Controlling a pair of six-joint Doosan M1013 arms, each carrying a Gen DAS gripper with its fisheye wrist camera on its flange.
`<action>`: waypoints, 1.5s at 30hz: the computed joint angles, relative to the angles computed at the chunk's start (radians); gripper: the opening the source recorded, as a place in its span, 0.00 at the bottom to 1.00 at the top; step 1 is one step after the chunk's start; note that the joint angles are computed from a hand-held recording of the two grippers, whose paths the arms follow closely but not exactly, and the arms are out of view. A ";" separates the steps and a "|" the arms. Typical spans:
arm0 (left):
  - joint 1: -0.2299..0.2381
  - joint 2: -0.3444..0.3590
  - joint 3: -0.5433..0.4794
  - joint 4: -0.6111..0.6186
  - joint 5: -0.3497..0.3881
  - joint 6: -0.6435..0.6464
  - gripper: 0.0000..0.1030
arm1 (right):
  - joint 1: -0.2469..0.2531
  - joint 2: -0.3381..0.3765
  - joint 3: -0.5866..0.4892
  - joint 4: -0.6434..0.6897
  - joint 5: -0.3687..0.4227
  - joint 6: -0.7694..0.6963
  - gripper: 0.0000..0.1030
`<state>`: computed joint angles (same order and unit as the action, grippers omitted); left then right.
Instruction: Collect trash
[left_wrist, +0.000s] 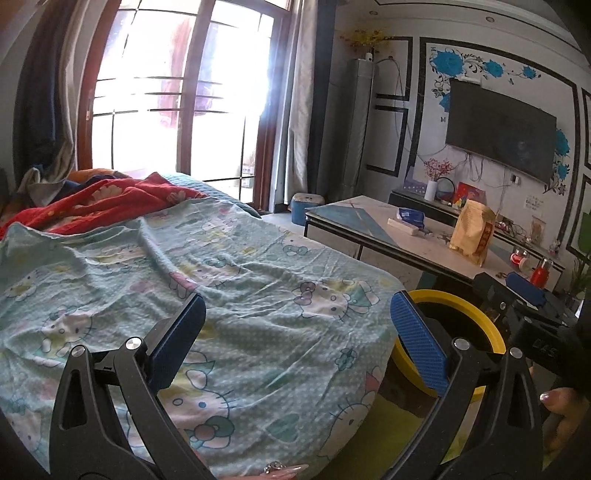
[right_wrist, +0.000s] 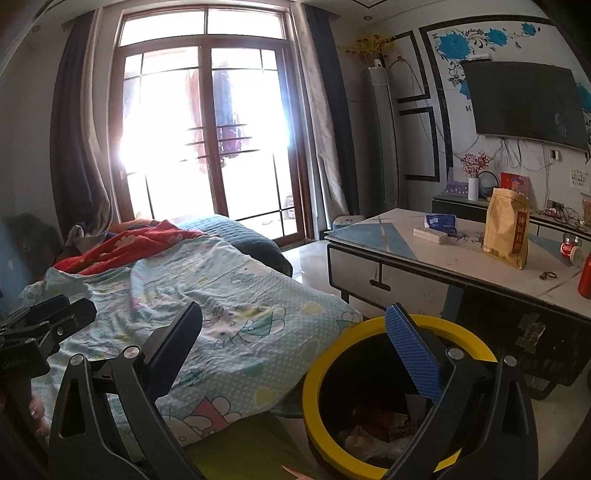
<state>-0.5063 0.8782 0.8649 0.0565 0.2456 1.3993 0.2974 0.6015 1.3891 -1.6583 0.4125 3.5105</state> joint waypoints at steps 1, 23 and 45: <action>0.000 0.000 0.000 0.005 -0.001 -0.005 0.89 | 0.000 0.000 0.000 0.000 0.000 0.000 0.94; -0.001 -0.002 0.004 0.010 -0.010 -0.011 0.89 | 0.001 0.001 0.000 0.003 0.008 -0.004 0.94; 0.000 0.000 -0.006 -0.009 0.005 0.004 0.89 | 0.001 -0.001 0.003 0.000 0.007 0.001 0.94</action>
